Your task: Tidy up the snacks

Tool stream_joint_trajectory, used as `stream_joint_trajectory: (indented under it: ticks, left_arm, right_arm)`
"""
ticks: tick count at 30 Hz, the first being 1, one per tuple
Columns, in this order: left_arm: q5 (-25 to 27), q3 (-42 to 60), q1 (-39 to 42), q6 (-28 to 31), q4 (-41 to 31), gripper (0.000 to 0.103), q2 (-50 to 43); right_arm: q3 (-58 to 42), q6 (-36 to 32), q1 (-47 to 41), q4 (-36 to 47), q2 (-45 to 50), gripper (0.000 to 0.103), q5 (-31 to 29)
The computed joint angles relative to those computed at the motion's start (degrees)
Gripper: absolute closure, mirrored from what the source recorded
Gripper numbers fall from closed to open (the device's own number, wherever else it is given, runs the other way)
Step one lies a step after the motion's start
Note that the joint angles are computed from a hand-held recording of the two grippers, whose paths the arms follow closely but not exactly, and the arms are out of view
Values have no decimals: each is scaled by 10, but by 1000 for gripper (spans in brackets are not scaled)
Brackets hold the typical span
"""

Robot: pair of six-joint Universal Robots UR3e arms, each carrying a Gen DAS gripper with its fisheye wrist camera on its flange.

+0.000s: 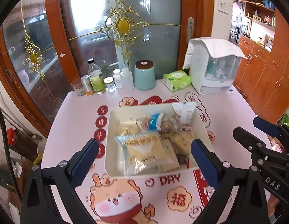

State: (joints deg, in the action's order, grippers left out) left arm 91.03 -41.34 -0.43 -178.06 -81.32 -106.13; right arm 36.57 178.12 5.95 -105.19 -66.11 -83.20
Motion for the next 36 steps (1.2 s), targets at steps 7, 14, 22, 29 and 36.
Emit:
stream_joint_trajectory:
  ticks: [7, 14, 22, 29, 36]
  left_arm:
    - [31, -247, -32, -34, 59, 3, 170]
    - [57, -325, -78, -79, 31, 1, 262]
    - [101, -319, -141, -133, -14, 1, 305]
    - [140, -323, -188, -179, -32, 1, 312]
    - [161, -328, -201, -206, -42, 1, 313]
  right_arm:
    - [273, 9, -32, -77, -175, 38, 32]
    - [433, 12, -67, -52, -324, 38, 47]
    - [465, 6, -107, 31, -434, 38, 76]
    - [476, -19, -120, 68, -475, 38, 99]
    - [491, -22, -113, 63, -485, 38, 96]
